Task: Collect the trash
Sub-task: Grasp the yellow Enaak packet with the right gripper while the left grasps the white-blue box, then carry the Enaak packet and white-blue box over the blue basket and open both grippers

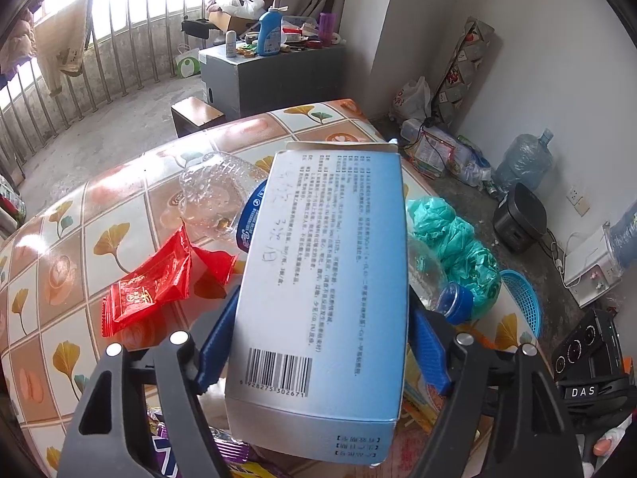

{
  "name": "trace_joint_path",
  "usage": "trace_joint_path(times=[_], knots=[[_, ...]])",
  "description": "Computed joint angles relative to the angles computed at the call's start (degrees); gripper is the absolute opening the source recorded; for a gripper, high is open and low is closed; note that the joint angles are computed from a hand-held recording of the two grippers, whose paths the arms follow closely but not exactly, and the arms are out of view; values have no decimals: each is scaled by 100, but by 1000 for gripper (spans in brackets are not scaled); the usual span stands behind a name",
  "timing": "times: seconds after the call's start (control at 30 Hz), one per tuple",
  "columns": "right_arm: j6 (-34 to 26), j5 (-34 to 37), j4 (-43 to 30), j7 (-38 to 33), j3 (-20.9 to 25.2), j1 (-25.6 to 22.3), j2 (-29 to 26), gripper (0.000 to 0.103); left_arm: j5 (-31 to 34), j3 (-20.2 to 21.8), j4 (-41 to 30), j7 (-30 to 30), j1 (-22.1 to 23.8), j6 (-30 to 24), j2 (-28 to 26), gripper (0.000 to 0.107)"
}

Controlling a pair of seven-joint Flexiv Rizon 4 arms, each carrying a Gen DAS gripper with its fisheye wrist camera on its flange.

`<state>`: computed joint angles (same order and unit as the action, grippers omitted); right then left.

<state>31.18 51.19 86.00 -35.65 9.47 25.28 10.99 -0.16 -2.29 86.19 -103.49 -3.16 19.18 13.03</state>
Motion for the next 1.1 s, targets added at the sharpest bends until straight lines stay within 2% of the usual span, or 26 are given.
trace_joint_path(times=[0.27,0.8,0.97,1.1], knots=[[132,271,299,-271,-114,16,332,0,-139,55,-1,-47,10,190,207,72],[588,589,148,-1277,-201,247,412,0,-551,34,-181,-222,14,429,586,71],[959,491,289,-1395,-214,186,573,0,-732,-130,-439,-123,-154,559,391,71],[1328,70,498,-1261,-187,63,791,0,-865,-370,-784,-31,-400,679,-15,71]])
